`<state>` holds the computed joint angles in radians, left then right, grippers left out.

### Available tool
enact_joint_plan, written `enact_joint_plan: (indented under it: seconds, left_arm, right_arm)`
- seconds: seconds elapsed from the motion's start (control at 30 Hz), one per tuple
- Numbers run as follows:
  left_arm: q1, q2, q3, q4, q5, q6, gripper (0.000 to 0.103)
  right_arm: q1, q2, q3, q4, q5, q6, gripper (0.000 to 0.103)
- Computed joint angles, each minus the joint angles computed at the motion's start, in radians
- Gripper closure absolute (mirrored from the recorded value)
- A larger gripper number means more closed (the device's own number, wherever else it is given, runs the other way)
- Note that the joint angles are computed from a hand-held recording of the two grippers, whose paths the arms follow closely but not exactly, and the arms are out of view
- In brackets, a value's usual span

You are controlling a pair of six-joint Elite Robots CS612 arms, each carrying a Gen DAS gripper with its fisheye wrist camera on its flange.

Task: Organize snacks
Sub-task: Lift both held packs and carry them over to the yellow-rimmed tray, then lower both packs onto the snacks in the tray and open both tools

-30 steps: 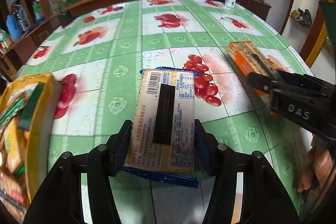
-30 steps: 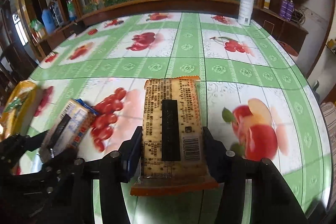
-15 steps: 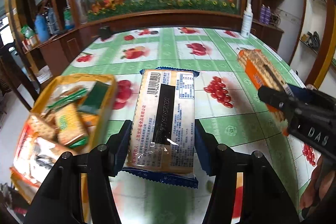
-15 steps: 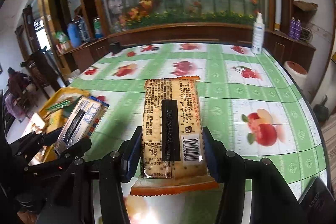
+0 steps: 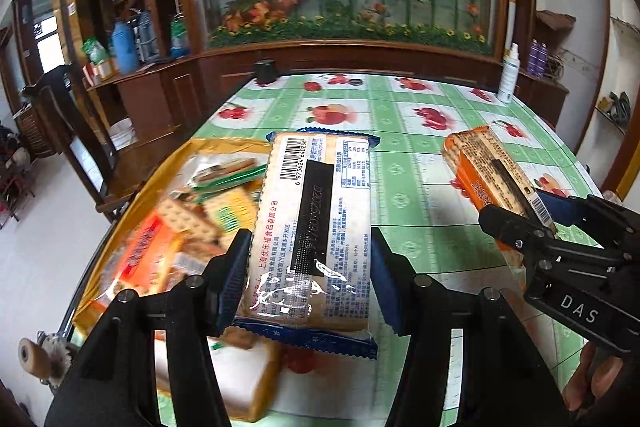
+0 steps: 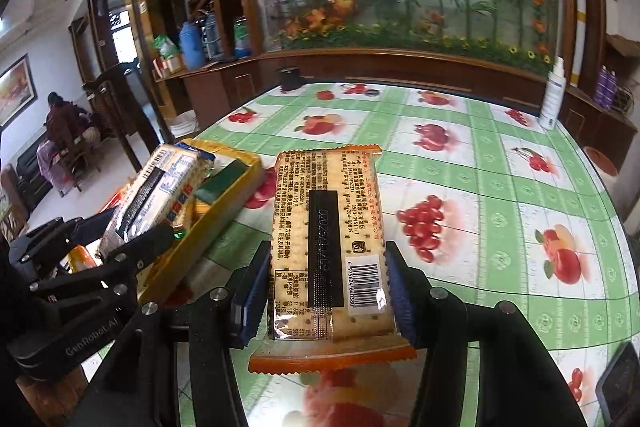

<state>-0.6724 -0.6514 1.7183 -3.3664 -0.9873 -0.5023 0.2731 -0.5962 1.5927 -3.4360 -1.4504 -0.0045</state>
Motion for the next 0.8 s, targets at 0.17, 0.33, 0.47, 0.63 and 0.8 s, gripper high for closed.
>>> enact_joint_plan:
  seconds: [0.17,0.33,0.47,0.63,0.8]
  left_arm:
    - [0.009,-0.006,0.022,-0.01,0.015,-0.027,0.048]
    - [0.015,-0.012,0.039,-0.02,0.023,-0.044,0.048]
    - [0.022,-0.017,0.055,-0.027,0.028,-0.057,0.048]
    - [0.035,-0.026,0.08,-0.035,0.041,-0.083,0.048]
    - [0.057,-0.033,0.103,-0.025,0.044,-0.13,0.048]
  right_arm:
    - [0.015,0.005,-0.012,0.014,0.001,-0.02,0.048]
    - [0.026,0.009,-0.023,0.027,0.009,-0.034,0.048]
    - [0.032,0.012,-0.032,0.041,0.015,-0.044,0.048]
    - [0.039,0.019,-0.051,0.065,0.026,-0.054,0.048]
    - [0.049,0.037,-0.1,0.121,0.072,-0.069,0.048]
